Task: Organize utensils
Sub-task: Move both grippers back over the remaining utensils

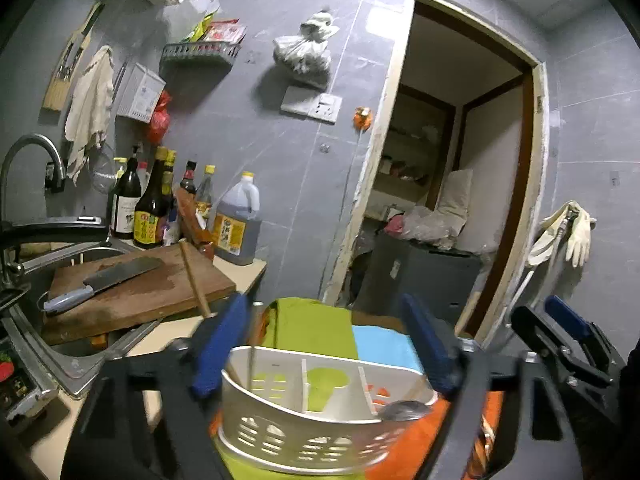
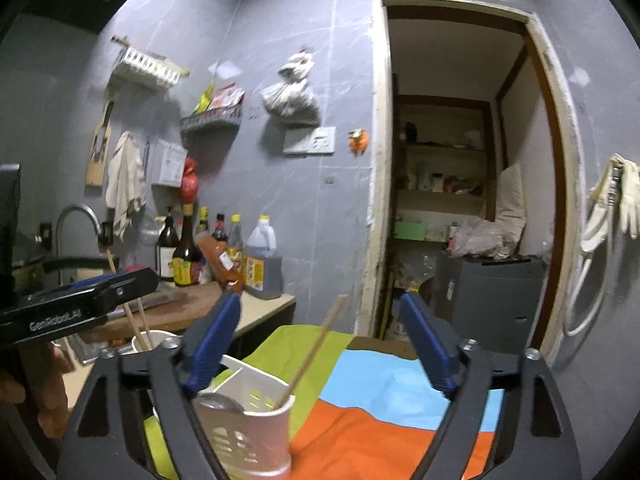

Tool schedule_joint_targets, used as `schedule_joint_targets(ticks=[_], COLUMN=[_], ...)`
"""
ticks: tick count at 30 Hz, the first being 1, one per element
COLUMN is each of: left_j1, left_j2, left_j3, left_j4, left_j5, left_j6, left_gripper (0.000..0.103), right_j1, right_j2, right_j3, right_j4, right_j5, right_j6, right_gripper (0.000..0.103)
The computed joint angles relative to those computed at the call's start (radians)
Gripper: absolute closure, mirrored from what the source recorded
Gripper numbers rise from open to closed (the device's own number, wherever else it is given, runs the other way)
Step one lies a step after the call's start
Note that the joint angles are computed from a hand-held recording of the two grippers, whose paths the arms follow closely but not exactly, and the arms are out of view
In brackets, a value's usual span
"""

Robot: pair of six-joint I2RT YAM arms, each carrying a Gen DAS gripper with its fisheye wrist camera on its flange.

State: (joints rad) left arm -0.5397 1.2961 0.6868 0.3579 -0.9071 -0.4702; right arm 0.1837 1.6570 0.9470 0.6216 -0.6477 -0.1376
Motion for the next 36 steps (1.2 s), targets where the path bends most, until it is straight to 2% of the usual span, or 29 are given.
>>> schedule_joint_targets(ticks=[2,3,5,13,19,26,31,36], left_j1=[-0.031,-0.05,-0.085,-0.207,-0.255,-0.265,-0.247,-0.213], left_j2=[0.0,0.005,0.019,0.14,0.275,0.417,0.504,0.582], left_j3=[0.013,0.022,0.037,0.127,0.2,0.287,0.373,0.47], left_j4=[-0.001,-0.001,0.01,-0.005,-0.008,-0.068,-0.195,-0.353], left_j5=[-0.015,-0.023,-0.043,-0.065,-0.033,0.0,0.07,0.188], left_j6=[0.011,0.014,0.024,0.044,0.037,0.002,-0.058,-0.123], left_gripper=[0.01,0.006,0.004,0.003,0.003,0.003,0.003,0.003], right_j1=[-0.043,-0.07,-0.115,-0.3,-0.405,-0.477,-0.501,-0.521], right_j2=[-0.029,-0.045,-0.073,-0.131,-0.126,-0.052,0.016,0.075], right_j3=[-0.015,-0.029,-0.056,-0.117,-0.153,-0.181,-0.117,-0.024], right_j4=[0.004,0.017,0.044,0.081,0.061,0.096,-0.038,-0.277], right_j5=[-0.026,-0.042,-0.062,-0.14,-0.16,-0.138,-0.132,-0.123], right_j6=[0.024,0.041,0.06,0.07,-0.015,-0.103,-0.188,-0.351], right_gripper=[0.0,0.0,0.0,0.0,0.0,0.0,0.0,0.001])
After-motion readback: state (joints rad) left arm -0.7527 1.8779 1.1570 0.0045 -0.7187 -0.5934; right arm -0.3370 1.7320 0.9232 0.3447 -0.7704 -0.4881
